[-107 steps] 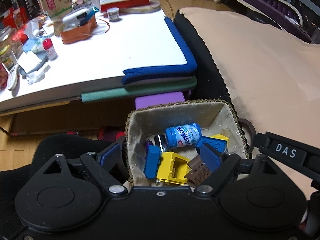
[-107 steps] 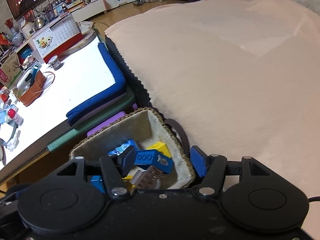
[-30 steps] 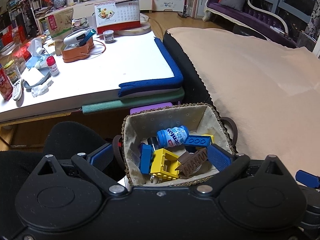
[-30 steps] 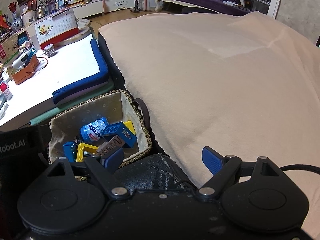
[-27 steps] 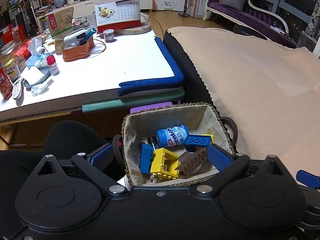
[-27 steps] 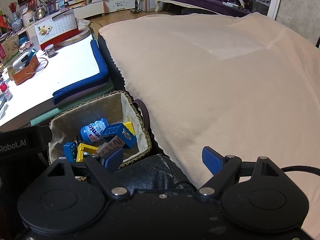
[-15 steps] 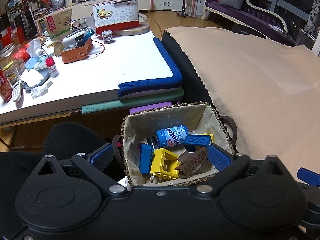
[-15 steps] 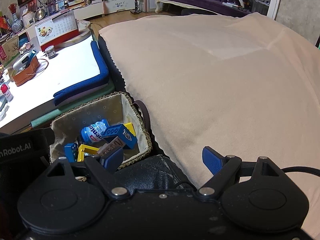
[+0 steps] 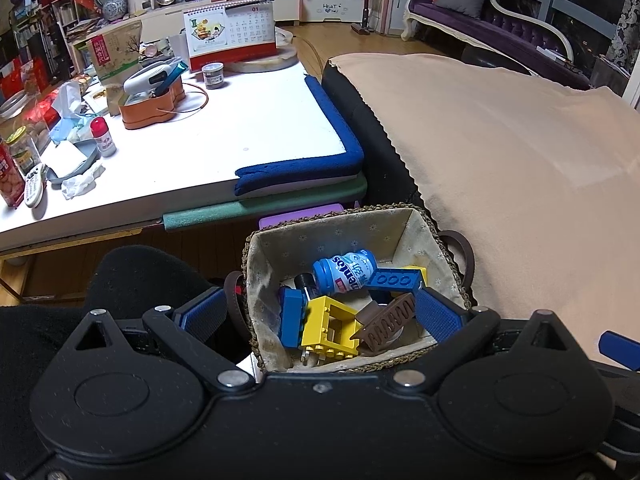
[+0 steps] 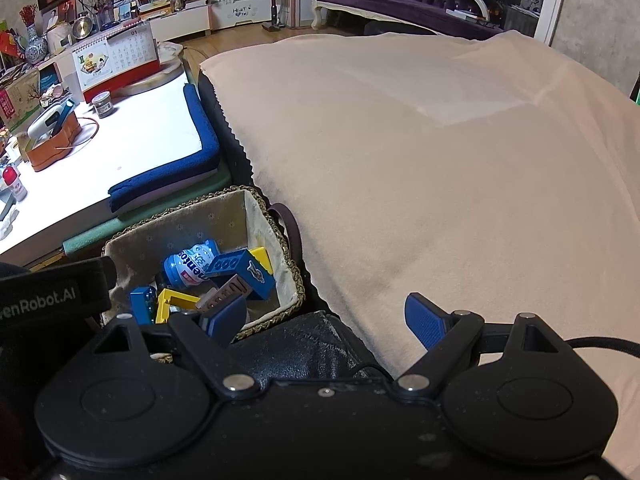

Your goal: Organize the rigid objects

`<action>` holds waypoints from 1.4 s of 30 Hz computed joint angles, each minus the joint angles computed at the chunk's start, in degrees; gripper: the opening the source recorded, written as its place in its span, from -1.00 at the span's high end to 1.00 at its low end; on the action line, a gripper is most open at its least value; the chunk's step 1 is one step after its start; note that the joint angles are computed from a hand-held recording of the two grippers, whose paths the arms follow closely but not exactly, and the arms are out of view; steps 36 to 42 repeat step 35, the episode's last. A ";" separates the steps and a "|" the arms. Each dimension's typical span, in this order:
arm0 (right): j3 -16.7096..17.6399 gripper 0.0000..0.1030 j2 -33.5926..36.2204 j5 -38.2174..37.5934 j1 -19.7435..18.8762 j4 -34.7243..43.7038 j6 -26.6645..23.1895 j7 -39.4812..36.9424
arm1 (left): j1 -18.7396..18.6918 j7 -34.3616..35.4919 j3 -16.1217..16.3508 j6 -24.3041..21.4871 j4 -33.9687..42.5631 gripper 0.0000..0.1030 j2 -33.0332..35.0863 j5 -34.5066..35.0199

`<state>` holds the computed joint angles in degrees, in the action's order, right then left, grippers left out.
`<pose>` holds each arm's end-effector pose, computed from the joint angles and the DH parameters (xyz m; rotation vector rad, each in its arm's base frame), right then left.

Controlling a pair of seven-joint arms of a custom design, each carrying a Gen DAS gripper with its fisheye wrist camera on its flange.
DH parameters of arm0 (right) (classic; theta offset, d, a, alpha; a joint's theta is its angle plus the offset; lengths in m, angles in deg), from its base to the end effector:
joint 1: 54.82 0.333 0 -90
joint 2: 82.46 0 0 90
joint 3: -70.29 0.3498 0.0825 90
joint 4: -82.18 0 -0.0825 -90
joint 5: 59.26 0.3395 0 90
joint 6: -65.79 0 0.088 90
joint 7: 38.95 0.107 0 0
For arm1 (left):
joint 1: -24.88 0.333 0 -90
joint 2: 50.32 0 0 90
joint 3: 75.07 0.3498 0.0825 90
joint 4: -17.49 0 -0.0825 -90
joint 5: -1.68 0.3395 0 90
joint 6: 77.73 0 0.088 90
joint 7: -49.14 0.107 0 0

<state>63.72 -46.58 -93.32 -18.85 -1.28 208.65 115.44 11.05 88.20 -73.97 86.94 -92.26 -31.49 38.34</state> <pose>0.6246 0.3797 0.4117 -1.7117 2.0249 -0.6810 0.6116 -0.1742 0.4467 -1.9071 1.7299 -0.6730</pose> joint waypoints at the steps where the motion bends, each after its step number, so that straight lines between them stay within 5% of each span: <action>1: -0.02 -0.67 -0.06 -0.03 0.03 -0.05 0.03 0.02 | -0.05 0.05 0.04 -0.05 0.01 -0.90 -0.02 0.08; 42: 0.01 -0.68 -0.59 -0.71 -0.05 -0.73 -0.14 0.79 | -0.15 -0.42 0.06 -0.81 0.18 -0.90 -0.16 2.31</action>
